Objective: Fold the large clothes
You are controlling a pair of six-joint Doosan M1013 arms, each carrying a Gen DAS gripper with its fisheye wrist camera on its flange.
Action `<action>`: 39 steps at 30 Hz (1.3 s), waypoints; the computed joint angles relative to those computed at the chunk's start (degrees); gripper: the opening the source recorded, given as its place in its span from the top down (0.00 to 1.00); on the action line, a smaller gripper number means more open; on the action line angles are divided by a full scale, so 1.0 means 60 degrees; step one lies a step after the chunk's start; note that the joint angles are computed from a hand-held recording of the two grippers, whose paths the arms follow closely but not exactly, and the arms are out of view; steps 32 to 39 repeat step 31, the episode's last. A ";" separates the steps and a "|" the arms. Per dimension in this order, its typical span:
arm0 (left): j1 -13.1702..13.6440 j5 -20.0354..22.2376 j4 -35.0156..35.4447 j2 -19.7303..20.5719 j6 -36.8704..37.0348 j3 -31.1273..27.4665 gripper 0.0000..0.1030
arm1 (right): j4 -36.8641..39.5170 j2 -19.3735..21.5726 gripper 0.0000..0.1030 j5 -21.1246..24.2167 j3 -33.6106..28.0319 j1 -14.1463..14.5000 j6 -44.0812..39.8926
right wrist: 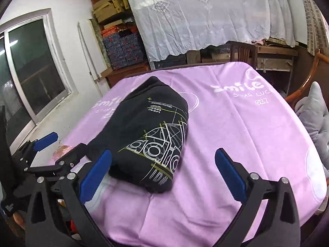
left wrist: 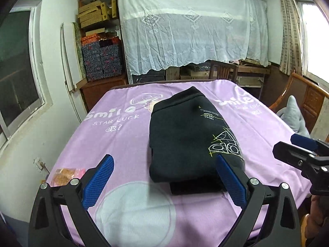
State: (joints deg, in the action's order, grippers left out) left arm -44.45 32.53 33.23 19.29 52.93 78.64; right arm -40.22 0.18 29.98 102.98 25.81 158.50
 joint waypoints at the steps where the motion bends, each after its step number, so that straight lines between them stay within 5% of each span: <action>1: -0.0044 -0.0019 0.0006 -0.0063 -0.0040 0.0073 0.03 | -0.0018 -0.0098 0.05 -0.0053 0.0095 0.0039 0.0072; 16: -0.0219 -0.0152 0.1682 -0.0520 -0.1645 0.0703 0.03 | -0.0138 -0.0019 0.05 0.0314 -0.0028 0.0512 -0.0304; 22: -0.0063 -0.0282 0.0767 -0.0545 -0.1103 0.0683 0.04 | -0.0090 0.0024 0.05 0.0315 -0.0084 0.0581 -0.0507; 39: -0.0134 0.0110 0.0882 -0.0490 -0.1284 0.0598 0.03 | -0.0396 -0.0024 0.05 0.0294 -0.0026 0.0646 -0.0189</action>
